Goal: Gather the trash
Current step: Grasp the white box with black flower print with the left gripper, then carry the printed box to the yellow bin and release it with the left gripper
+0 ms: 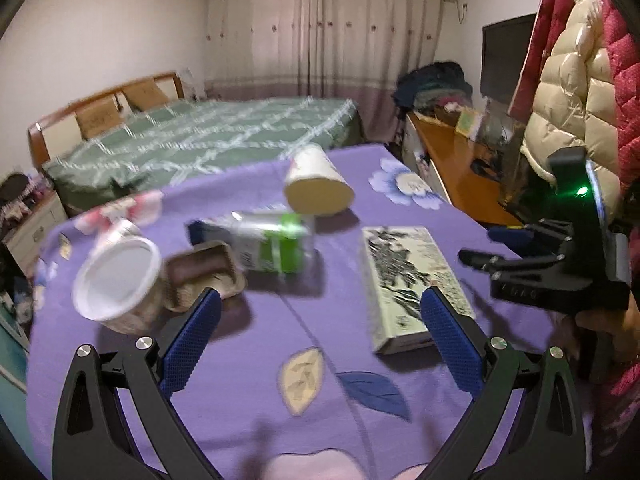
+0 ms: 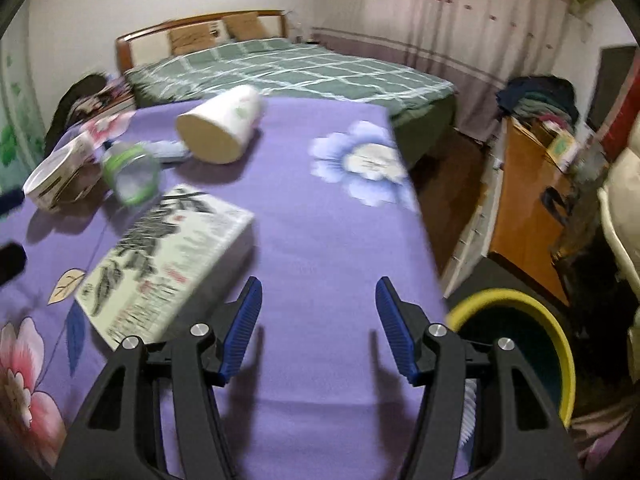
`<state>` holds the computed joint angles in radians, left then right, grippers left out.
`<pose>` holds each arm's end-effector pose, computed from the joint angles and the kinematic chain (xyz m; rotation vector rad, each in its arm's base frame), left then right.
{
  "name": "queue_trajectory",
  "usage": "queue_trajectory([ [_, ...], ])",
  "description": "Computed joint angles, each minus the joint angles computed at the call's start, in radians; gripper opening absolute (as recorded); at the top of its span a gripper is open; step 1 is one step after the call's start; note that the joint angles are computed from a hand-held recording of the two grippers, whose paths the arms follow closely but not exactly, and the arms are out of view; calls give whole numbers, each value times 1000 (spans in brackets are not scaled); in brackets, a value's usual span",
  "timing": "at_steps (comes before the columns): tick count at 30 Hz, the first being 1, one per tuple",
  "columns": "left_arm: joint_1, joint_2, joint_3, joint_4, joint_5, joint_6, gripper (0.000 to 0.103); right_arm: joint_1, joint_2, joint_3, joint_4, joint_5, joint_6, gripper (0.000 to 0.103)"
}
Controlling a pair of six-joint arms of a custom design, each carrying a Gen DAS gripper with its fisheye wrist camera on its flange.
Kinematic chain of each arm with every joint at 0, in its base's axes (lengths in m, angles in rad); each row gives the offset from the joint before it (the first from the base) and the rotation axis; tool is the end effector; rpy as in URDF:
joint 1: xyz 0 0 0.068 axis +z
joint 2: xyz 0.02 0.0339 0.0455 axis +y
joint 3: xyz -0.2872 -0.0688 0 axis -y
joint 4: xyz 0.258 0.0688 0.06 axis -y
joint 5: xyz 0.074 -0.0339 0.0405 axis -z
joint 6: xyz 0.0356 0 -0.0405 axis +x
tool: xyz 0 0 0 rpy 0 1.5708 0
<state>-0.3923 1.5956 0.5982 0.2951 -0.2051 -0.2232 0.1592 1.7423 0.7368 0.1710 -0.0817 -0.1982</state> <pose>0.2805 -0.1082 0.1461 0.0832 2.2557 -0.0956 0.3268 0.0554 0.1296 -0.4644 2.3579 0.0801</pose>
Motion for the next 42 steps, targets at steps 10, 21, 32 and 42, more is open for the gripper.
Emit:
queue_trajectory([
  [10,-114,256,299,-186,-31,-125,98,-257,-101,-98,23,-148,-1,56],
  [21,-125,497,618,-451,-126,-245,98,-413,-128,-140,33,-272,-27,56],
  [32,-124,516,638,-439,-81,-227,71,-509,-187,-200,31,-329,-54,56],
  [42,-258,524,749,-473,-83,-182,71,-710,-217,-227,-1,-396,-124,56],
])
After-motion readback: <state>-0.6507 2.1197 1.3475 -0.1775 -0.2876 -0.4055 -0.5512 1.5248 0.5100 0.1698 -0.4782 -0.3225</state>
